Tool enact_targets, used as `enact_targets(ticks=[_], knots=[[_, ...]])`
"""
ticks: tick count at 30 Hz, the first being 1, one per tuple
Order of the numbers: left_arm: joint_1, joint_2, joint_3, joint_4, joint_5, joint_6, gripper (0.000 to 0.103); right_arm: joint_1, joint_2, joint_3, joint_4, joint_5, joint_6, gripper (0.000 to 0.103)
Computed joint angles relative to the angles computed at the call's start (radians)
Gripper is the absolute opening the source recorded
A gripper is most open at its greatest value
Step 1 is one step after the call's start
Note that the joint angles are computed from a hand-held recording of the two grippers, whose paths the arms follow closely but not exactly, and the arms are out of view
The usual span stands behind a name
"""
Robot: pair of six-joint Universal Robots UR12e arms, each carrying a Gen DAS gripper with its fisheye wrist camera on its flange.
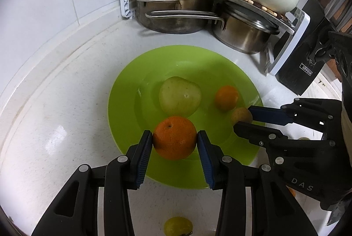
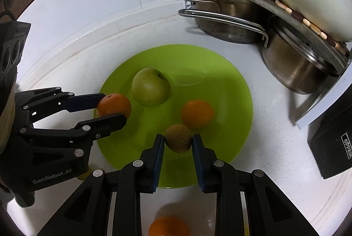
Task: Organize fruits
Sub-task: 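Carry the large orange and the brown kiwi over the green plate, then lower both fruits onto the green plate and open both grippers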
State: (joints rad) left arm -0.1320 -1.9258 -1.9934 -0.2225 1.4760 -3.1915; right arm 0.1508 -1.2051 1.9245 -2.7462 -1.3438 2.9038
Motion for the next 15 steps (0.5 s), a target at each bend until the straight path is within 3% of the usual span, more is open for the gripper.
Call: enact_targets(ticks=[15], knots=[[-0.005, -0.003, 0.005, -0.01, 0.012, -0.011, 0.044, -0.002, 0.003, -0.002, -0.006, 0.007, 0.017, 0.03]])
